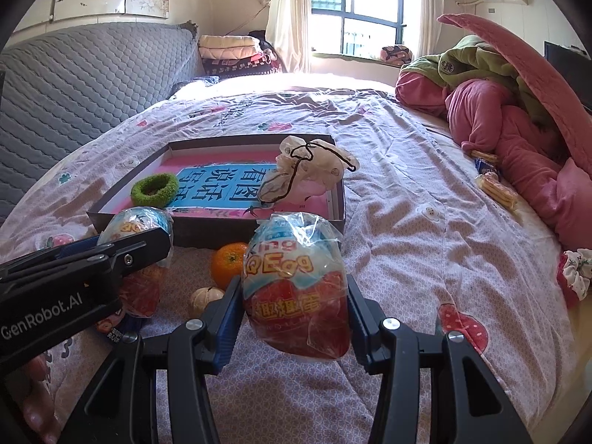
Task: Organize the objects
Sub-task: 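Lift red candy bag with left tool while right tool lifts Kinder egg bag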
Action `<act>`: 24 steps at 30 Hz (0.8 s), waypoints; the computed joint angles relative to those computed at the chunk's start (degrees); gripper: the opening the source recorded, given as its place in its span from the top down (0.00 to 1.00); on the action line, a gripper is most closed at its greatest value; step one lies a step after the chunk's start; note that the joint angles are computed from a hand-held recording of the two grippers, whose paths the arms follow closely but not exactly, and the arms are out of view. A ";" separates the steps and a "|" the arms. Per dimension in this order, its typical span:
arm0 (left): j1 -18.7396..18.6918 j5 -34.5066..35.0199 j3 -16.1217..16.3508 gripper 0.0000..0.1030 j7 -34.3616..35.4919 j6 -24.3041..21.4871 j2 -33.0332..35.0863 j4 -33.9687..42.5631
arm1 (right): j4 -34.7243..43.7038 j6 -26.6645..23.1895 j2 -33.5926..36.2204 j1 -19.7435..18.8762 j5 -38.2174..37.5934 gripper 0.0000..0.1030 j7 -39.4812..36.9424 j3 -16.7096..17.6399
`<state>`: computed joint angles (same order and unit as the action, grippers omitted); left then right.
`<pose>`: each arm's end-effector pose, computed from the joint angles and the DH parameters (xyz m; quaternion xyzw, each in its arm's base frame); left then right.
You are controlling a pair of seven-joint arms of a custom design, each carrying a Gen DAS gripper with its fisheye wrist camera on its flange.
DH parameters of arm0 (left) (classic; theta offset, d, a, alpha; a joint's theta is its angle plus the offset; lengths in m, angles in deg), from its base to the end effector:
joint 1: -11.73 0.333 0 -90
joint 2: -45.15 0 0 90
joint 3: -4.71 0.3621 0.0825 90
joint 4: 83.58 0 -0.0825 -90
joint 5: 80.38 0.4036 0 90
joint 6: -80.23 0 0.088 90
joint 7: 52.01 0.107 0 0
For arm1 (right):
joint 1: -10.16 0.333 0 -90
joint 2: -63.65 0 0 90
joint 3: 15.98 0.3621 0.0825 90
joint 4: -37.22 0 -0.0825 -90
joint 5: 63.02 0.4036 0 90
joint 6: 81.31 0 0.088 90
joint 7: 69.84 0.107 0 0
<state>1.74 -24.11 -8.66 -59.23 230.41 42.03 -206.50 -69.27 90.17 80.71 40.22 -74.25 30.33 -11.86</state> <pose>0.5232 -0.2492 0.5122 -0.7937 0.4508 -0.3095 0.2665 0.5783 0.4027 0.4939 -0.8050 0.4311 -0.1975 0.3567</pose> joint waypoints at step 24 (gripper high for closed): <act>2.85 -1.66 -0.75 0.48 3.34 -4.99 -3.59 1.55 | 7.34 1.06 1.44 1.27 -0.07 0.51 1.38 0.39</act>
